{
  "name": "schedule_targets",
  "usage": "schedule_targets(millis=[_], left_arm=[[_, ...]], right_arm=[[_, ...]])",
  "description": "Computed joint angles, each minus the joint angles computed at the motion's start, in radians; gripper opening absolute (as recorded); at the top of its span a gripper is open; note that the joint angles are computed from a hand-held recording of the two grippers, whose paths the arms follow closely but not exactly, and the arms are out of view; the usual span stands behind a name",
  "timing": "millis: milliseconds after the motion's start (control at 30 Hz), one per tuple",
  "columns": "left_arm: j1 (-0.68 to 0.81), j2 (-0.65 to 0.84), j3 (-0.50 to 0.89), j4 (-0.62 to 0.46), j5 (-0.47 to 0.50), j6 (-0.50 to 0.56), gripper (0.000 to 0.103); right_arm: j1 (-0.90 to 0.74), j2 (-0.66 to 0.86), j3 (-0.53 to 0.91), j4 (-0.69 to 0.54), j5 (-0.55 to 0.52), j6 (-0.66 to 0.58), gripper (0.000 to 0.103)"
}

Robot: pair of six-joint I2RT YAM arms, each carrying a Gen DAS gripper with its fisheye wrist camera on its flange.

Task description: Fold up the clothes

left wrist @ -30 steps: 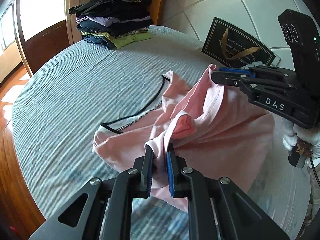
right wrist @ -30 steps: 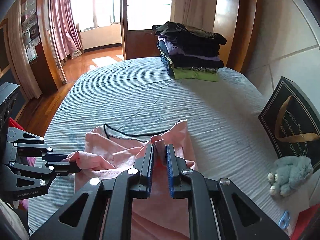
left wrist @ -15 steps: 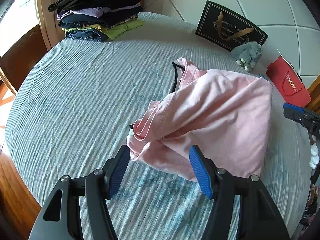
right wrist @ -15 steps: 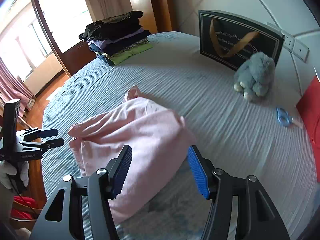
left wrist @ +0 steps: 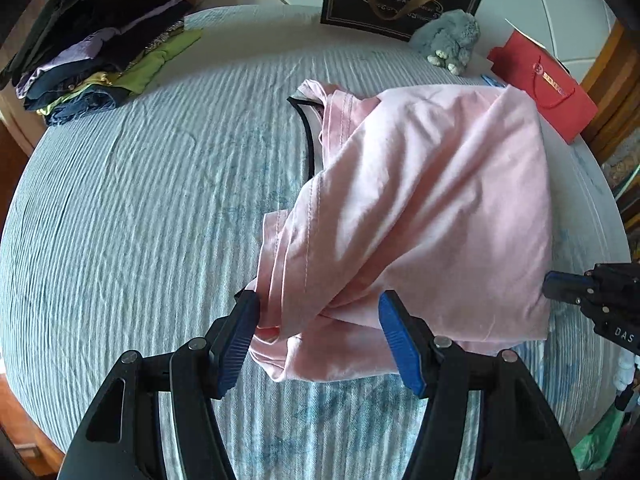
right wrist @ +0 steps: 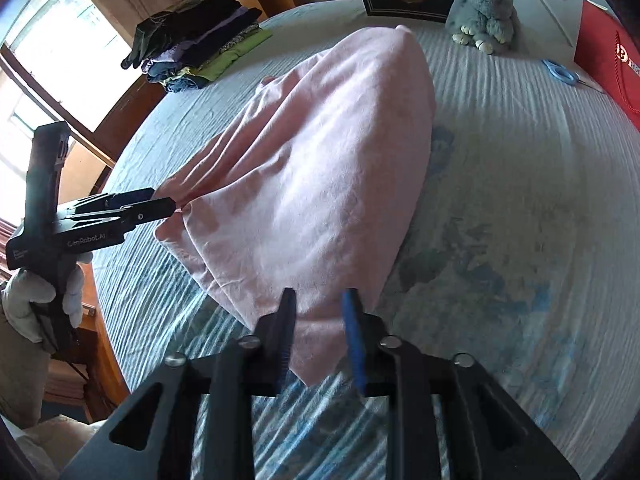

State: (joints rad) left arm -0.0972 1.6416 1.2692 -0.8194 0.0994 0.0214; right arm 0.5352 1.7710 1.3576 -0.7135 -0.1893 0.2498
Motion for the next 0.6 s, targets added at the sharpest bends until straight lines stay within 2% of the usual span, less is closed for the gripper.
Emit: schedule_targets(millis=[33, 100, 267, 367, 467, 533, 600], left_arm=[[0.013, 0.03, 0.024, -0.021, 0.016, 0.041, 0.063], [0.04, 0.087, 0.106, -0.063, 0.049, 0.105, 0.063], [0.102, 0.235, 0.403, -0.179, 0.143, 0.215, 0.063], [0.096, 0.387, 0.626, -0.226, 0.157, 0.21, 0.063], [0.075, 0.55, 0.826, -0.287, 0.154, 0.198, 0.063], [0.064, 0.641, 0.934, -0.339, 0.177, 0.2, 0.063], [0.047, 0.672, 0.959, -0.341, 0.188, 0.207, 0.063]], right_arm=[[0.026, 0.037, 0.038, -0.043, 0.058, 0.02, 0.005], [0.041, 0.08, 0.071, -0.095, 0.091, 0.08, 0.005], [0.017, 0.031, 0.094, -0.164, 0.111, 0.183, 0.007], [-0.036, 0.002, 0.146, -0.17, 0.126, 0.19, 0.013], [-0.094, 0.04, 0.247, -0.163, 0.12, 0.174, 0.017], [-0.125, 0.092, 0.33, -0.165, 0.116, 0.163, 0.023], [-0.149, 0.137, 0.385, -0.145, 0.078, 0.161, 0.029]])
